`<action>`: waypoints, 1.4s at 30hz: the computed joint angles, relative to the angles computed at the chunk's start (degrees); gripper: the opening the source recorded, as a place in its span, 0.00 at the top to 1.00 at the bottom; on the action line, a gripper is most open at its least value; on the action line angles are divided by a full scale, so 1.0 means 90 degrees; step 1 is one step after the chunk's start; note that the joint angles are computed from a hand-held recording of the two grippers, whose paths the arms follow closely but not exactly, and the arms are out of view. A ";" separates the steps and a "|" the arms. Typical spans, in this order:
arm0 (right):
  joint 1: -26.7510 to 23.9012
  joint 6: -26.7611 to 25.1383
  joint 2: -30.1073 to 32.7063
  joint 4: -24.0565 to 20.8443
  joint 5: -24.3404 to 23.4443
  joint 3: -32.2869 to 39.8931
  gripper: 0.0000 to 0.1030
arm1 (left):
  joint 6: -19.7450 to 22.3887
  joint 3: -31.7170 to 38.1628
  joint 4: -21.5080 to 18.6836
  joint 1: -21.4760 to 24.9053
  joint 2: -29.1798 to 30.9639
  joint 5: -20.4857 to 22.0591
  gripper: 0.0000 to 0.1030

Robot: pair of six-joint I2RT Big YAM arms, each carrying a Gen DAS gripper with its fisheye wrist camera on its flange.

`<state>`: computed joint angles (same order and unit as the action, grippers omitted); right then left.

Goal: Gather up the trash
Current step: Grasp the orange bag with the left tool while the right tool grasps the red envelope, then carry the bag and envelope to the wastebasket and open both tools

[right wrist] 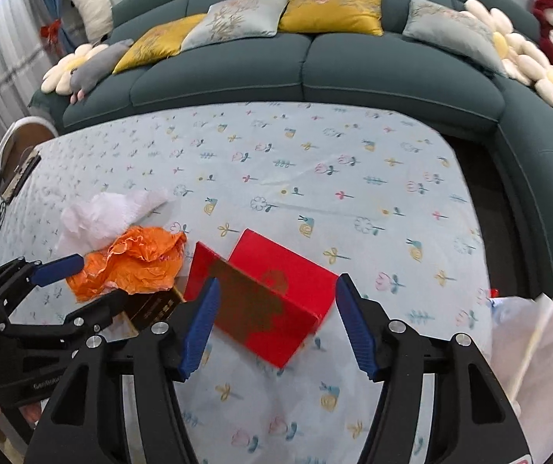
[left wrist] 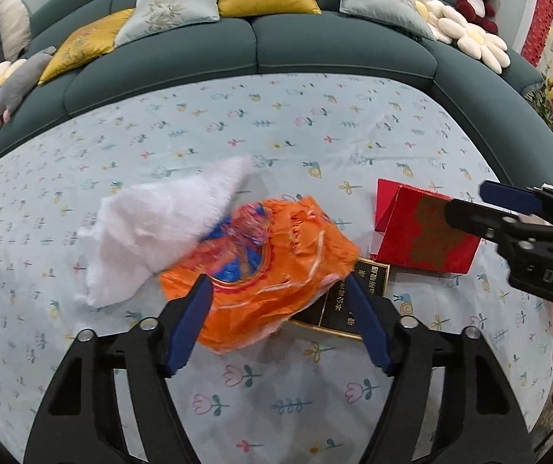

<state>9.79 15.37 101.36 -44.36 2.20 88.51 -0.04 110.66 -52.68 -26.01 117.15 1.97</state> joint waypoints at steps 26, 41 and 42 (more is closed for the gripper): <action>-0.0105 0.0494 -0.1709 0.0337 -0.0430 -0.1376 0.96 | -0.0636 -0.0101 0.0018 -0.0705 -0.0744 0.0151 0.90; -0.1197 0.0655 -0.3692 0.0287 -0.0271 -0.2782 0.96 | -0.0596 0.0380 -0.0183 -0.1967 -0.0796 0.0001 0.90; -0.1304 0.0643 -0.3822 0.0271 -0.0273 -0.2875 0.96 | -0.0605 0.0412 -0.0199 -0.2032 -0.0782 -0.0003 0.90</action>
